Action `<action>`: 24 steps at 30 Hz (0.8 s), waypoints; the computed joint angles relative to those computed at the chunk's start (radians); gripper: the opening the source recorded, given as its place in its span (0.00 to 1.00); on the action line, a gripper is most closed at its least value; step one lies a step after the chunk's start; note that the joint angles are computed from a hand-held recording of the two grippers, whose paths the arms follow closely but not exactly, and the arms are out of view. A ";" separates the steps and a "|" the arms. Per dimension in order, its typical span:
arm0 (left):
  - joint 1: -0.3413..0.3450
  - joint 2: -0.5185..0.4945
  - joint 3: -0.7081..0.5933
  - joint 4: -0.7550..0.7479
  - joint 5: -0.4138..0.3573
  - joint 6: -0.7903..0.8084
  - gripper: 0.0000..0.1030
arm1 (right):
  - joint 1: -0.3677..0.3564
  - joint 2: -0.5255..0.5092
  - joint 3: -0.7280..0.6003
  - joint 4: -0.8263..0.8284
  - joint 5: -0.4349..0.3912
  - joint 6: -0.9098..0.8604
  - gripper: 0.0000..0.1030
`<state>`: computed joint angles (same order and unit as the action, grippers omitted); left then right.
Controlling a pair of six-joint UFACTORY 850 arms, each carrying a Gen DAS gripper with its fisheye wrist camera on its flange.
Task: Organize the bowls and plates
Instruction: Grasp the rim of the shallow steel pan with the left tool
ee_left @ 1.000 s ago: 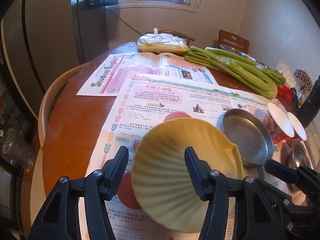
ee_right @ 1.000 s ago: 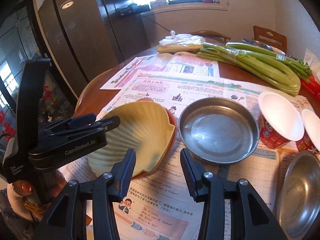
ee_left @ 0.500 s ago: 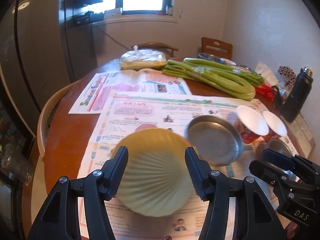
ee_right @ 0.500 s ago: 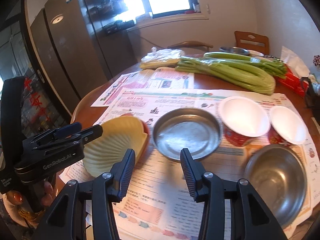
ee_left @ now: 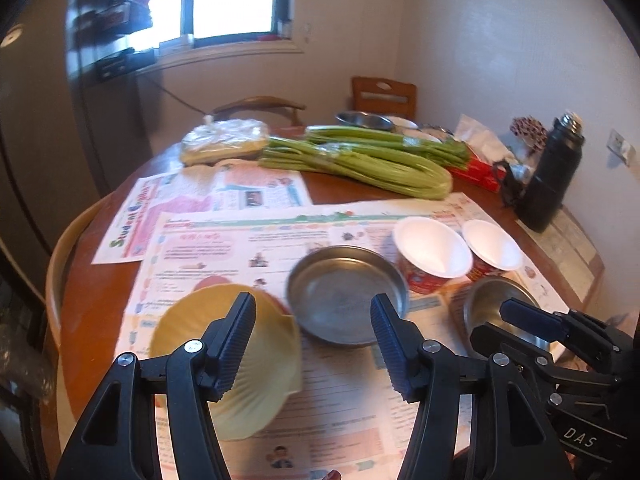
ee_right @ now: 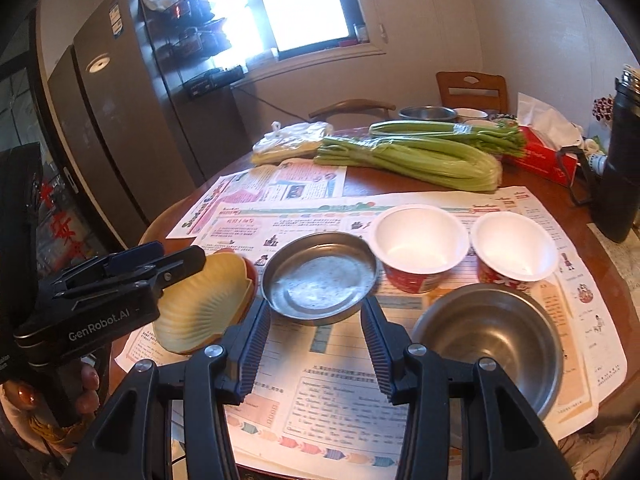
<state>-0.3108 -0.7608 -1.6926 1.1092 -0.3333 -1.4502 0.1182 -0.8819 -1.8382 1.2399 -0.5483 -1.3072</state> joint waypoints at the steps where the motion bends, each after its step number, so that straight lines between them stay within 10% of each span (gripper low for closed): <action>1: -0.001 -0.014 -0.025 -0.053 -0.001 0.068 0.60 | -0.003 0.000 0.001 0.003 0.000 0.001 0.46; 24: 0.087 -0.345 -0.541 -0.837 -0.170 0.882 0.60 | 0.037 -0.264 -0.396 -0.369 -0.107 0.450 0.46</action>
<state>-0.2238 -1.1061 -2.2338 0.2725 -0.5030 -0.5678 0.1551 -1.1457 -2.2345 0.8711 -0.6557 -0.8569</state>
